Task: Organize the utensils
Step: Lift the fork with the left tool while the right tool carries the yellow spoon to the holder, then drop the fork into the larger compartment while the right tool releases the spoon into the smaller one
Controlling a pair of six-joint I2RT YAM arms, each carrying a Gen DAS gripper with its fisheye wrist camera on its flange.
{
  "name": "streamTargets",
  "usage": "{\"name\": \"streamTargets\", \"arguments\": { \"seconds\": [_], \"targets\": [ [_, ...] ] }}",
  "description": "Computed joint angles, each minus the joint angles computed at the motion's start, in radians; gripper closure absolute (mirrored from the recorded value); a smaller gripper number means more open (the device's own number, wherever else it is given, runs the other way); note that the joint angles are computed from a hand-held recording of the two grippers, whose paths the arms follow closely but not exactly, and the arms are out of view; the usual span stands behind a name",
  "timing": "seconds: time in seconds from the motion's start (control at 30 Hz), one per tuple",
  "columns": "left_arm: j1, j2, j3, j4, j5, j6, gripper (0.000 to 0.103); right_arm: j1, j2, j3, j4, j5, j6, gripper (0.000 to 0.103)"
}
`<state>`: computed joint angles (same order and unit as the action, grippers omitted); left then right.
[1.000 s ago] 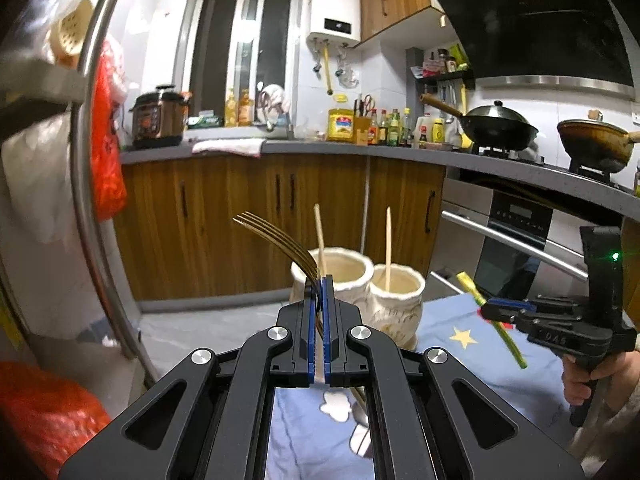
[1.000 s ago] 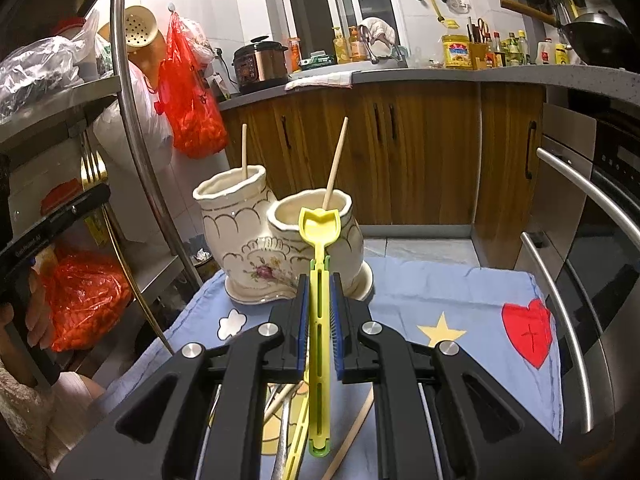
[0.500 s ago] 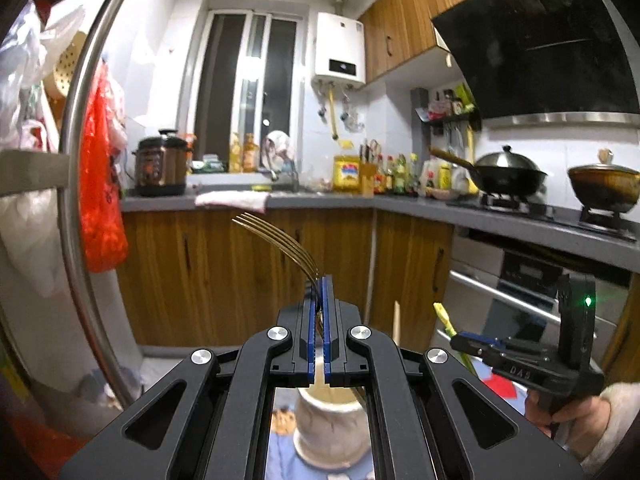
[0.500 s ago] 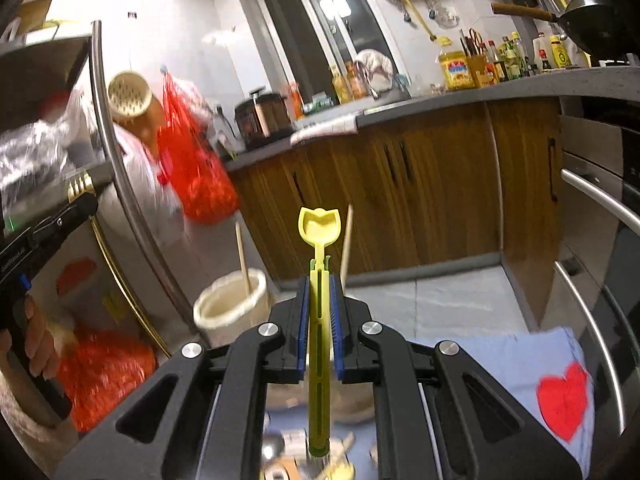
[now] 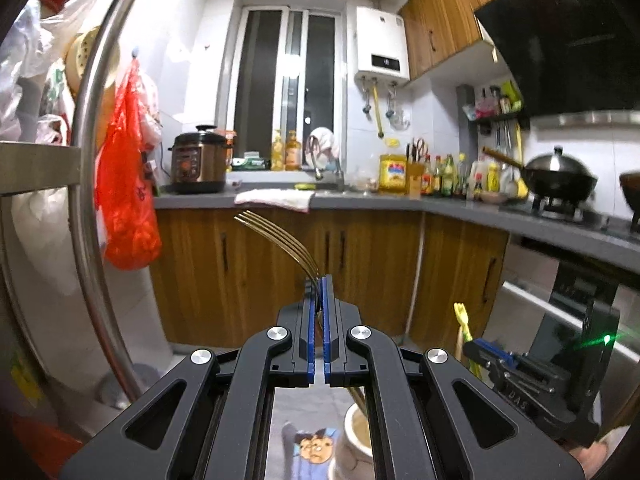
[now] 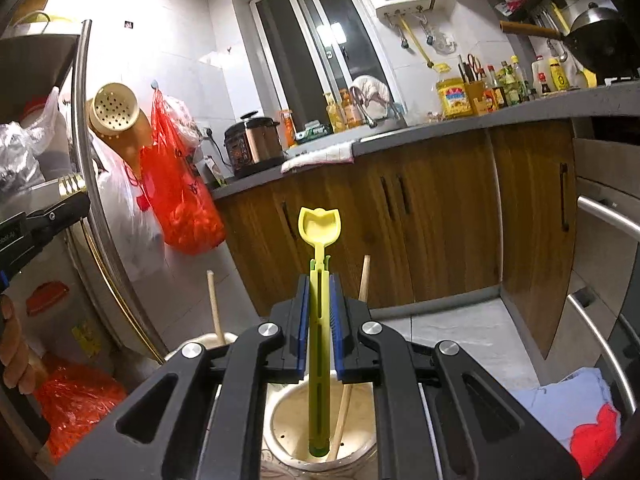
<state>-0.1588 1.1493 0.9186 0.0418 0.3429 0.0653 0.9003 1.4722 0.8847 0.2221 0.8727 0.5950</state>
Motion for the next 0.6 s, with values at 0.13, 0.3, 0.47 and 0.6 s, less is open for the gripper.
{"name": "streamTargets", "arguments": {
  "seconds": [0.13, 0.3, 0.47, 0.6],
  "targets": [
    [-0.026, 0.044, -0.01, 0.01, -0.026, 0.042, 0.1, -0.014, 0.034, -0.01, 0.002, -0.021, 0.022, 0.093],
    [-0.045, 0.058, -0.03, 0.015, -0.039, 0.071, 0.1, -0.007, 0.054, -0.017, -0.011, -0.019, 0.04, 0.093],
    [-0.069, 0.059, -0.058, 0.001, -0.049, 0.111, 0.1, 0.017, 0.06, -0.012, -0.06, 0.001, 0.055, 0.093],
    [-0.077, 0.066, -0.068, -0.021, -0.044, 0.134, 0.1, 0.038, 0.057, -0.001, -0.128, 0.016, 0.09, 0.093]
  ]
}}
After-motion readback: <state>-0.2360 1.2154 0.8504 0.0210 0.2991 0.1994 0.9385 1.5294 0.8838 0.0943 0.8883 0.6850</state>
